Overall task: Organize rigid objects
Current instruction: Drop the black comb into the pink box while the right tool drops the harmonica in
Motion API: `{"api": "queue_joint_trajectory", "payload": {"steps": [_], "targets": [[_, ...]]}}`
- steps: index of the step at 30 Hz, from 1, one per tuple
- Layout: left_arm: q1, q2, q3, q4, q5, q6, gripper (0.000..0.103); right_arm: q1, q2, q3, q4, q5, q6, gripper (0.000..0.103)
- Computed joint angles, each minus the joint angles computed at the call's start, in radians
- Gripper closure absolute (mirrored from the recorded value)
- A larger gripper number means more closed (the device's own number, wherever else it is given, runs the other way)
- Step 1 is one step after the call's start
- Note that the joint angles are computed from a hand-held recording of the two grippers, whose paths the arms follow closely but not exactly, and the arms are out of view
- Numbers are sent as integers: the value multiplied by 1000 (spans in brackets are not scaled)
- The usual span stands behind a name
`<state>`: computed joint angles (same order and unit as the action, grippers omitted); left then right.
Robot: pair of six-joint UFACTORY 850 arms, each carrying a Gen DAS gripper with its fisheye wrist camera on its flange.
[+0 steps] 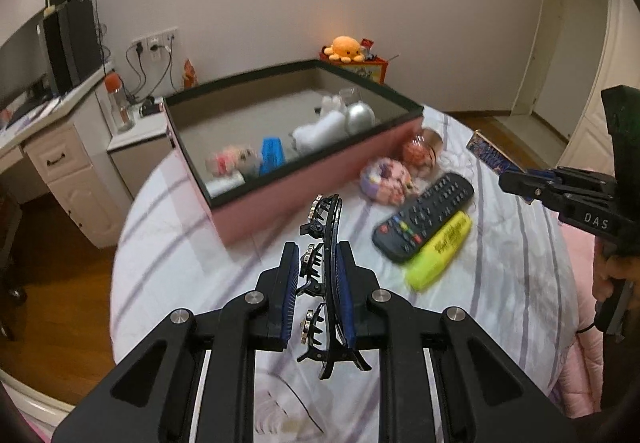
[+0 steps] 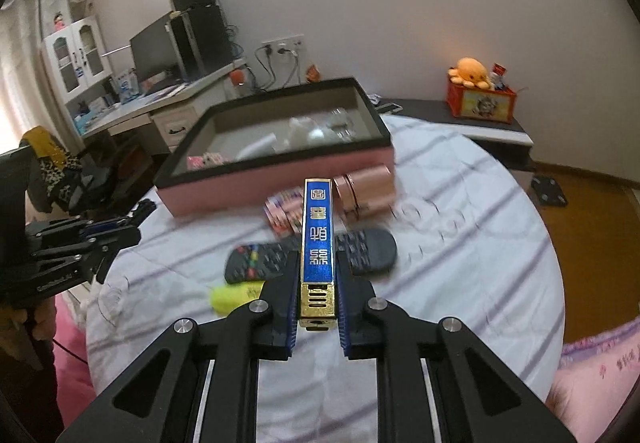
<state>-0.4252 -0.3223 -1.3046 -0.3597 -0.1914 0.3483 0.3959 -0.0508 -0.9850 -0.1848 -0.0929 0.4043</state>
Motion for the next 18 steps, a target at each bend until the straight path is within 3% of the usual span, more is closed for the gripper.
{"api": "queue_joint_trajectory", "payload": {"steps": [3, 6, 9, 15, 18], "targets": [[6, -33, -60, 6, -15, 14, 84, 3, -37, -62, -2, -22, -44, 87], [19, -79, -133, -30, -44, 66, 84, -6, -75, -122, 157, -36, -232, 87], [43, -143, -226, -137, -98, 163, 84, -14, -121, -188, 101, -58, -207, 87], [68, -278, -416, -27, -181, 23, 84, -47, -281, -397, 13, -144, -159, 87], [65, -351, -516, 132, -230, -121, 84, -60, -344, -469, 13, -173, -154, 87]]}}
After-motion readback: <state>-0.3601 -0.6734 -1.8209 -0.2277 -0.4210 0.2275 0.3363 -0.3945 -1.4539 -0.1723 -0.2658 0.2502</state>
